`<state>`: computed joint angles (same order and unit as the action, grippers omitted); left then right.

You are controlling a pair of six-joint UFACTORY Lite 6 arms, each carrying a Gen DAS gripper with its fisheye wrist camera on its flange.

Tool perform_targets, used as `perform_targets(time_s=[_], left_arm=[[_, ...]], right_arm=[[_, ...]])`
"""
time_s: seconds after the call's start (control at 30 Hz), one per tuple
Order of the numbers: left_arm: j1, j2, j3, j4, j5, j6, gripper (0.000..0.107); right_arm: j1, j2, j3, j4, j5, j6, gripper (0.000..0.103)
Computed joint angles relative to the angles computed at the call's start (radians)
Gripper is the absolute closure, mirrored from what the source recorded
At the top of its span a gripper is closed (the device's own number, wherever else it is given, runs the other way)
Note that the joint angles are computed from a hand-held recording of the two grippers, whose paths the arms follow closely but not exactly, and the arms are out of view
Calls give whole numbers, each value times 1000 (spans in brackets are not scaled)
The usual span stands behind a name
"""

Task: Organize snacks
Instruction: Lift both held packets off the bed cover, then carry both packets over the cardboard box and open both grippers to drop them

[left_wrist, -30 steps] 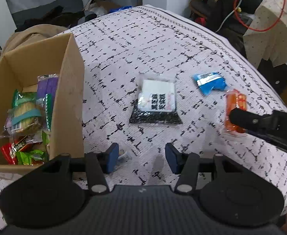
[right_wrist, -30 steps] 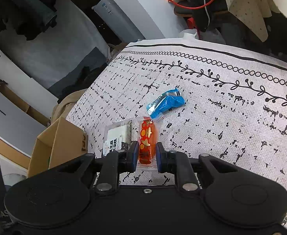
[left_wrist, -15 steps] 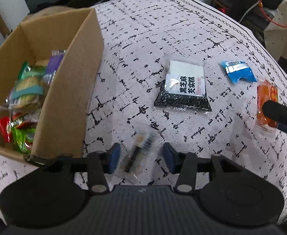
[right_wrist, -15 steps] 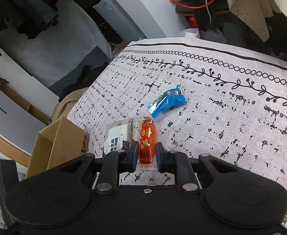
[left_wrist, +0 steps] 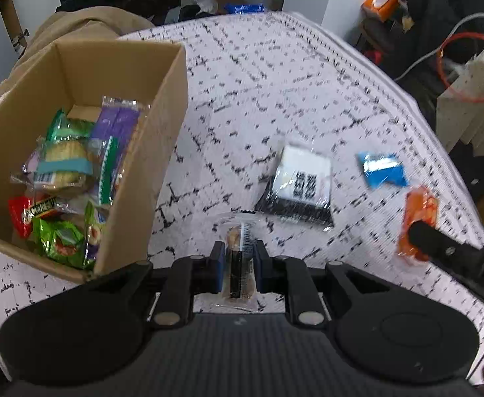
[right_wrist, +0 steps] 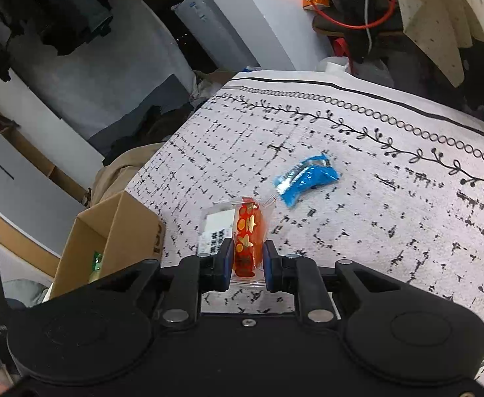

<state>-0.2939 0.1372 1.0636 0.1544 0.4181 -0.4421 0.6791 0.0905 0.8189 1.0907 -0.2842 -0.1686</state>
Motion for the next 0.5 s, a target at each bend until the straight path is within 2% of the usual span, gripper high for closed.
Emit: perform_targets(time_s=[0.1,0.17,0.5], left_arm=[[14,-19,9,-49,-3,45,90],[38,-37,18,-153,0,142,90],[116,-94,68,-310,7,300,90]], right_arm=[[18,20,46,98,-1,-102,84],[32,39,84,163,-2,-173,84],[88,147,288,444,-20,-483,84]])
